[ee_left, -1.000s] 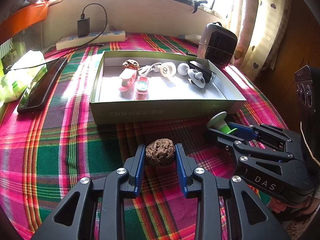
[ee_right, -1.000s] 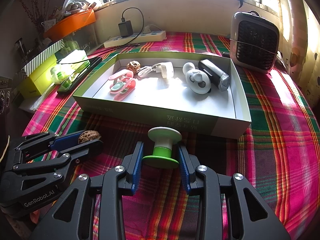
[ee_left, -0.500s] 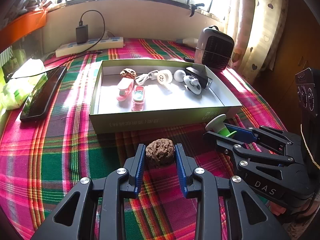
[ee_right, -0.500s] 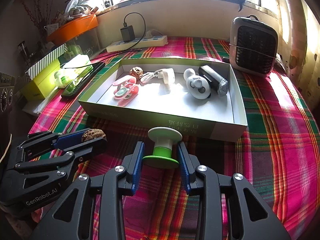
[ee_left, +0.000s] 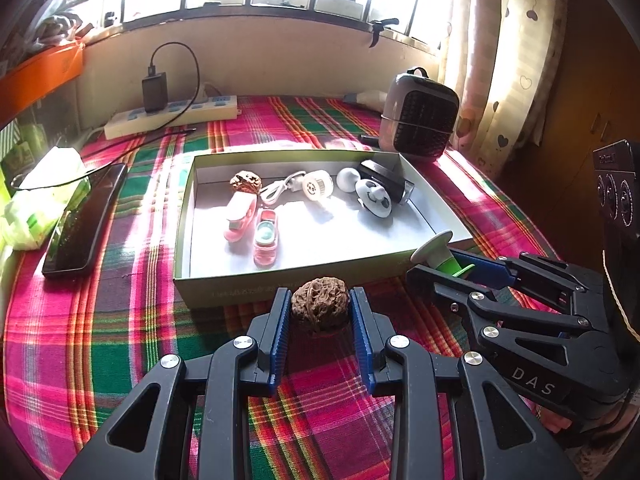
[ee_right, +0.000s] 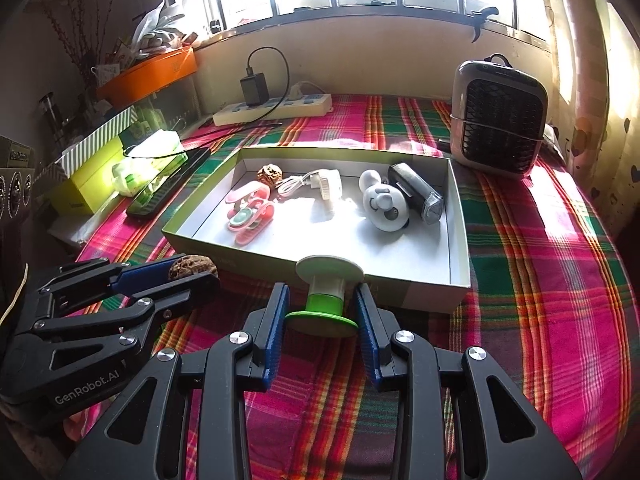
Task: Organize objects
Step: 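Carry the seed ball and spool over the tray with both grippers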
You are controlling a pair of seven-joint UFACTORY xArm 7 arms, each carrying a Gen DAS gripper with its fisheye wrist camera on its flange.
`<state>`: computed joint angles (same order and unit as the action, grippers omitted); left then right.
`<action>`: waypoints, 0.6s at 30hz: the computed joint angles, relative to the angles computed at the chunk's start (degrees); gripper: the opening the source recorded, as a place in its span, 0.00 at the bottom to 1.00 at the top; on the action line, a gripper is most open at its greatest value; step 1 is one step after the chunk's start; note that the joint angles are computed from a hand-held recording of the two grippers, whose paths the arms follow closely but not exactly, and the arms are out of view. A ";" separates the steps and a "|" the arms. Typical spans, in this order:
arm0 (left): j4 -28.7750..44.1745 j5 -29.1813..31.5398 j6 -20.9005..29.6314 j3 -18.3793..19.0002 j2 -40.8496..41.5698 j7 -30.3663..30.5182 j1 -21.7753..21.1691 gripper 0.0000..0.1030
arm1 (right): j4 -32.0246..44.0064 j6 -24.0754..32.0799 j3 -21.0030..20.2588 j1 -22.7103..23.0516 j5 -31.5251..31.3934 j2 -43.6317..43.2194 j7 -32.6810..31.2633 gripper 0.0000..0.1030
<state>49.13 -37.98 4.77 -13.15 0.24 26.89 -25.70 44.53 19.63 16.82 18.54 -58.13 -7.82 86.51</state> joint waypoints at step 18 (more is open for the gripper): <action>8.21 12.34 1.32 -1.86 6.47 -8.31 3.26 0.27 | 2.98 -0.44 -2.36 -1.24 1.20 2.33 -5.59 0.34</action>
<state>57.34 -25.64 6.08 -15.01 6.71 18.58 -22.43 47.51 19.19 14.46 17.30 -56.93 -5.49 80.92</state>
